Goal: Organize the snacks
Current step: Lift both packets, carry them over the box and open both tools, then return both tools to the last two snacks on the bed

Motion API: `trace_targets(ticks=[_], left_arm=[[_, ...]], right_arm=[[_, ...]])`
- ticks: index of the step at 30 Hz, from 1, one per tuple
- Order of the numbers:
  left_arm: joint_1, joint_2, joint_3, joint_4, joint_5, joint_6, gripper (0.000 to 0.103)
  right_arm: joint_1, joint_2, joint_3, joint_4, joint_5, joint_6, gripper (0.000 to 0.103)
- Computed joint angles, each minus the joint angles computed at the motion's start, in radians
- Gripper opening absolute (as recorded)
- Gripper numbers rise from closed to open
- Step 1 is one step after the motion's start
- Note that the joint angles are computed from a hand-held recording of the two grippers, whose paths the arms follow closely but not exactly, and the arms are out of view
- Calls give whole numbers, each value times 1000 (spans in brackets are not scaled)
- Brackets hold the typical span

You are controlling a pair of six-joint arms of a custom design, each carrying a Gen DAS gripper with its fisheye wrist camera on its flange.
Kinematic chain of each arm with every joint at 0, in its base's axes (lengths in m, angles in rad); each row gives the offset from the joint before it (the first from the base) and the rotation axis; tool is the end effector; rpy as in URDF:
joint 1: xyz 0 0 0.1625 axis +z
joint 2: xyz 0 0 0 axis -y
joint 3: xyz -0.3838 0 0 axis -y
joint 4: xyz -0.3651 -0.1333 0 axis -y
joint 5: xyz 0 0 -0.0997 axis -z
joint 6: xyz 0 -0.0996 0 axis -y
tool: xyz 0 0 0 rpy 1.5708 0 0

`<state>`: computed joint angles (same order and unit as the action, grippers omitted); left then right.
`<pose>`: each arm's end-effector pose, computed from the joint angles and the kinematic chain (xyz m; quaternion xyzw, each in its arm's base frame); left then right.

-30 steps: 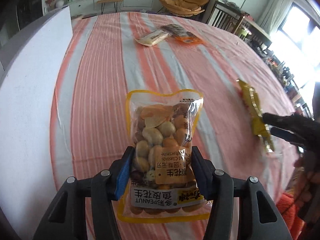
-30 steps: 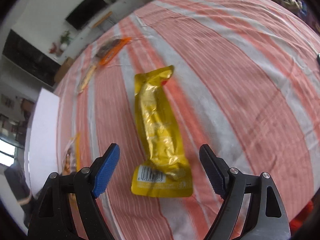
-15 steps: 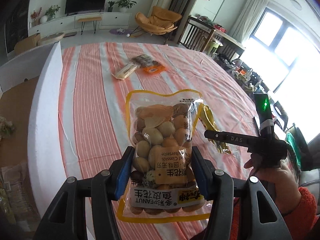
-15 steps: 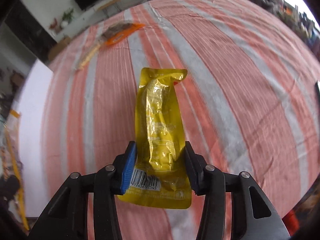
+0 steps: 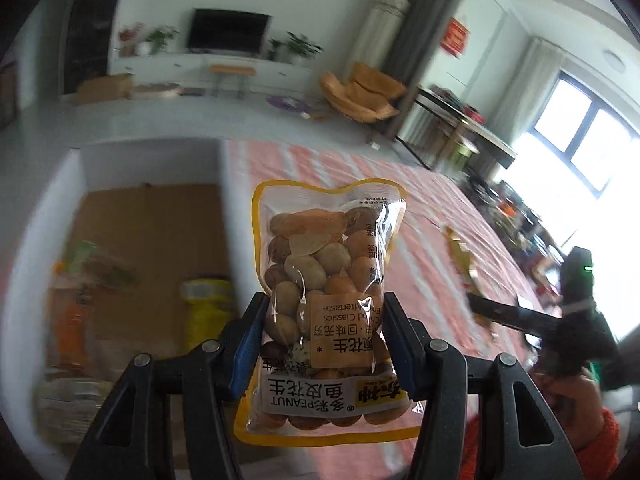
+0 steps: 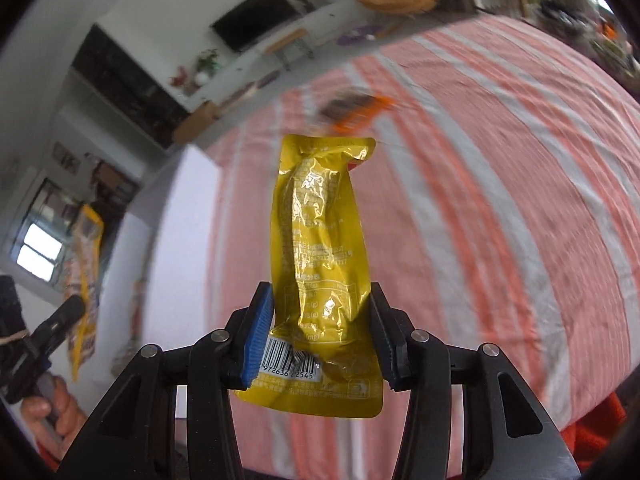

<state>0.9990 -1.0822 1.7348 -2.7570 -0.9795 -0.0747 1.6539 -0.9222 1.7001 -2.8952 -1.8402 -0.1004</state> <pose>-0.1649 -0.6052 0.2592 0.1525 0.9133 -0.3284 0.1864 0.1585 -0.6160 0.1819 0.0513 -0.9535 0.2663 0.1316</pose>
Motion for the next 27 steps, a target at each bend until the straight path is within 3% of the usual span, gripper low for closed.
trace_targets(ticks=[7, 8, 10, 11, 12, 16, 18, 22, 27], left_arm=[[55, -84, 33, -16, 248, -19, 59], [62, -85, 41, -27, 283, -20, 63], [86, -80, 45, -13, 360, -45, 84], [105, -82, 45, 9, 364, -64, 98], [114, -84, 48, 8, 362, -70, 100], [128, -78, 77, -36, 376, -84, 100], [126, -64, 81, -89, 341, -72, 100], [115, -18, 52, -157, 195, -41, 100], [47, 81, -16, -129, 41, 10, 101]], right_arm=[[165, 138, -168, 122, 138, -59, 49], [191, 180, -211, 157, 166, -70, 50], [217, 244, -271, 202, 207, -91, 57], [230, 287, -309, 226, 225, -115, 65], [234, 310, -330, 248, 235, -128, 76], [232, 328, -324, 257, 208, -158, 74], [216, 295, -263, 170, 143, -182, 74], [158, 221, -147, 22, 27, -195, 75], [41, 165, -43, -174, -197, -253, 75]])
